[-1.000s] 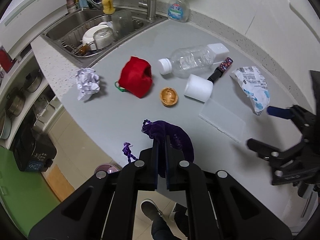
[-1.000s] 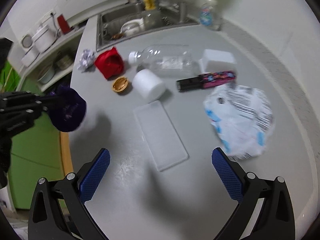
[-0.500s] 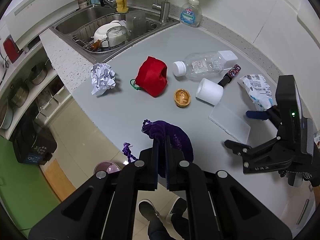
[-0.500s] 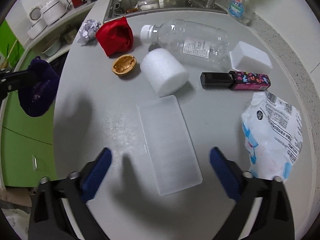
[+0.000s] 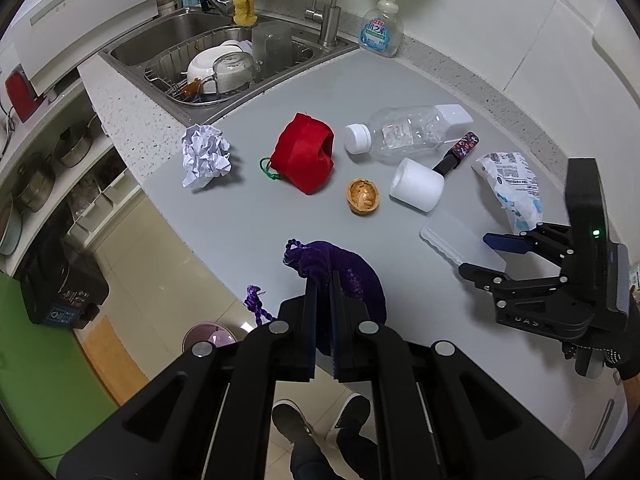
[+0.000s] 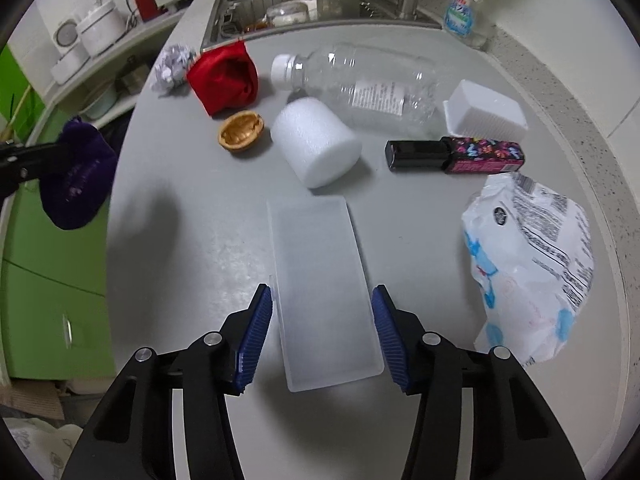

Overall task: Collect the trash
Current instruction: 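Close the right tool on the clear plastic tray while the left tool holds the pouch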

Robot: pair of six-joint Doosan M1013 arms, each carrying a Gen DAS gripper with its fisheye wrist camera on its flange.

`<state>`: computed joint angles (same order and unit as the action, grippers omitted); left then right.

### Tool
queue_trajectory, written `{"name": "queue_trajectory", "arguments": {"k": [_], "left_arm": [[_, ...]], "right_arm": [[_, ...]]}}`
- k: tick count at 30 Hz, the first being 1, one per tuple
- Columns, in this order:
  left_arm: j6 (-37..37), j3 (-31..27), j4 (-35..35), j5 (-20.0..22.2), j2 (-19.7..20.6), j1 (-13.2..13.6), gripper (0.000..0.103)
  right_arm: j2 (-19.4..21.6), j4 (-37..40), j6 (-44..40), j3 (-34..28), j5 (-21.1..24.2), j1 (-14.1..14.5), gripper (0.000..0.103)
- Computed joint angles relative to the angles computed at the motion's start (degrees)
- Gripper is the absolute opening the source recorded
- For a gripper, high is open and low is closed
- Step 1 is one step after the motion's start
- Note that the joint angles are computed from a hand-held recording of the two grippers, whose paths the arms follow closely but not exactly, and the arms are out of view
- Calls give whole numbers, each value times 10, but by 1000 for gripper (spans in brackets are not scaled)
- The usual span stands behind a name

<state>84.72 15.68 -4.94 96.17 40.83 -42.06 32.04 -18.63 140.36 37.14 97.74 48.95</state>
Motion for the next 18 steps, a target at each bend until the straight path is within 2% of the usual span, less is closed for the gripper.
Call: {"name": "queue_trajectory", "arguments": {"k": [4, 5, 6, 7, 8, 12, 18], "left_arm": [[4, 15, -1, -11, -11, 2, 5], [5, 23, -1, -16, -16, 4, 5], [5, 32, -1, -22, -22, 5, 5], [5, 41, -1, -27, -27, 7, 5], [5, 54, -2, -35, -36, 10, 5], [4, 107, 0, -60, -67, 20, 5], [1, 174, -2, -91, -105, 37, 5]], "right_arm": [[6, -16, 4, -27, 10, 5, 49], [9, -22, 3, -38, 12, 8, 17], [12, -23, 3, -47, 10, 11, 14], [27, -38, 2, -78, 38, 15, 0], [31, -44, 0, -91, 36, 18, 0], [72, -62, -26, -171, 79, 24, 0], [61, -46, 27, -142, 64, 22, 0]]}}
